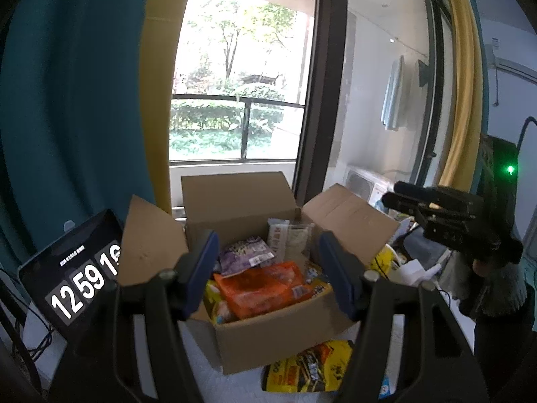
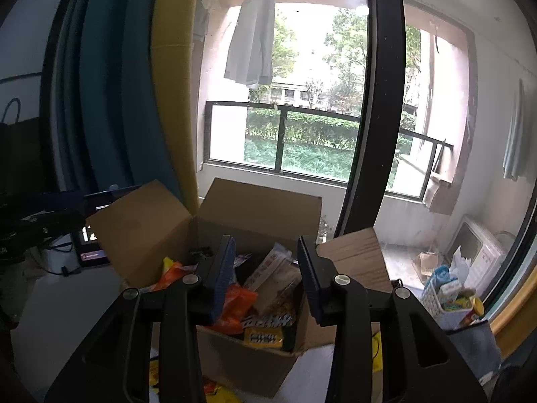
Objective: Organize snacks
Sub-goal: 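Withdraw both tools from the cardboard box toward the remaining snacks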
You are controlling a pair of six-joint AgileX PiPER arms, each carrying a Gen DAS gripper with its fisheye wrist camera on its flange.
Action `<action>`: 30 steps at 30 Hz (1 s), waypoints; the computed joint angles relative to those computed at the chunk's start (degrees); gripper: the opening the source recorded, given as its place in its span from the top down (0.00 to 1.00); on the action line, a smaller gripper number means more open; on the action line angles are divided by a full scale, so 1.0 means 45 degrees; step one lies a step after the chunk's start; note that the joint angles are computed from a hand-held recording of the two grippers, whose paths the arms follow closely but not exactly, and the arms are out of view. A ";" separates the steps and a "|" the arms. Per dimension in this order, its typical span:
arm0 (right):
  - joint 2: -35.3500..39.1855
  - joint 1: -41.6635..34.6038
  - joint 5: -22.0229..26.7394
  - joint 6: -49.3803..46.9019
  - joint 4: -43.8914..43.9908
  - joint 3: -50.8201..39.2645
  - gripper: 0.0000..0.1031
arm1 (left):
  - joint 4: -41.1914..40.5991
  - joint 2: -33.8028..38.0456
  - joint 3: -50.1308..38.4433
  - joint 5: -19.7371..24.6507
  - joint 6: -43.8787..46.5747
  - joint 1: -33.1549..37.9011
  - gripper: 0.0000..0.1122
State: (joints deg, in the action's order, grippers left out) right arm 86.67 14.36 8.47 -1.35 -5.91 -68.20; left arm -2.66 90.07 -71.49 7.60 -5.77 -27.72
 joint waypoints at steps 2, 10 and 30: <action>-0.0351 0.0111 -0.0053 -0.0277 0.0391 0.0470 0.59 | 0.0257 -0.0237 0.0262 -0.0079 -0.0268 -0.0070 0.43; -0.1595 0.0982 0.0047 0.4070 -0.3870 0.2027 0.57 | -0.0419 -0.1046 0.1327 -0.0514 0.0304 -0.0204 0.42; -0.3350 0.2329 0.0539 1.0374 -0.9343 0.4922 0.56 | 0.4364 -0.2348 0.4082 -0.0953 -0.5156 -0.1016 0.39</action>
State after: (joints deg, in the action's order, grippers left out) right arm 71.60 24.84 10.90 45.34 -47.95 -46.05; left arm 16.97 79.51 -53.13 3.31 -28.97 -32.29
